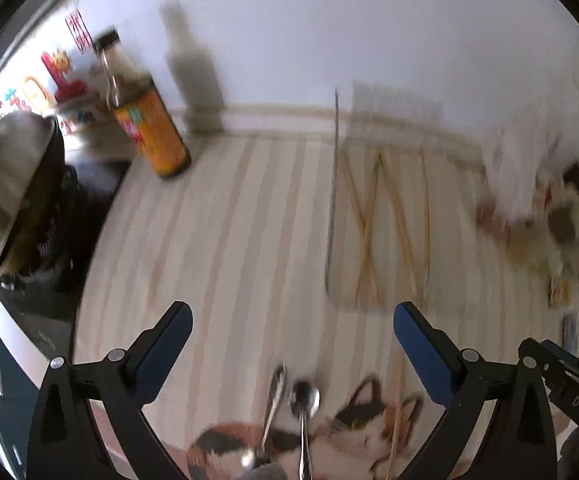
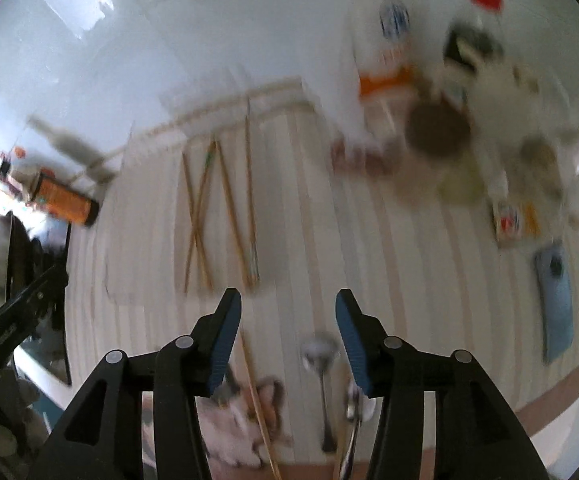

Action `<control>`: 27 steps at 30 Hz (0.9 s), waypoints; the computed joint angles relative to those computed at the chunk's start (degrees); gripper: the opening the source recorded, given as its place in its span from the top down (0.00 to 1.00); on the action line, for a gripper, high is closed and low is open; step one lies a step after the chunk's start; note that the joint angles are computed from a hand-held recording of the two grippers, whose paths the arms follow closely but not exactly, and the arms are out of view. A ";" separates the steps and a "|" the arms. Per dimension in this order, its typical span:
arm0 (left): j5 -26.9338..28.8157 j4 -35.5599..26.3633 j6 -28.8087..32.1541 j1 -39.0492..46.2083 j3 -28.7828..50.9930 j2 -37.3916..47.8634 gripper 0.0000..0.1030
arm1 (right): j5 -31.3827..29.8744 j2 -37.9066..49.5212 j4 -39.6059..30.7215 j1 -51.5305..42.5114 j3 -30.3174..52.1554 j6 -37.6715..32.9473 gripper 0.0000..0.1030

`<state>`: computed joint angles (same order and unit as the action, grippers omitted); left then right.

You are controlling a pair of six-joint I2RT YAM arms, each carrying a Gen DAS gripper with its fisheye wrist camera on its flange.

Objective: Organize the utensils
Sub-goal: 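Grasp a chopstick with the right tool while the left tool grasps another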

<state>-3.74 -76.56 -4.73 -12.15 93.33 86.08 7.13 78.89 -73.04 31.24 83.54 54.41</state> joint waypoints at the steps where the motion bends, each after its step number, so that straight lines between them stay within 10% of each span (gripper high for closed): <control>1: -0.43 -0.11 -0.69 -1.02 -3.19 -1.53 0.00 | -0.85 -2.40 0.90 1.58 -4.04 1.88 0.50; 9: 2.83 1.44 -8.15 -15.69 -23.25 -7.36 0.12 | -5.30 -19.07 3.76 6.87 -27.17 13.79 0.69; 19: 3.90 5.36 -9.88 -24.97 -30.21 -5.45 0.93 | -9.65 -29.47 11.45 20.46 -40.86 29.35 0.78; 27: 3.96 3.15 -5.92 -18.14 -32.32 -8.96 0.96 | -8.99 -19.60 14.81 27.28 -41.33 31.70 0.78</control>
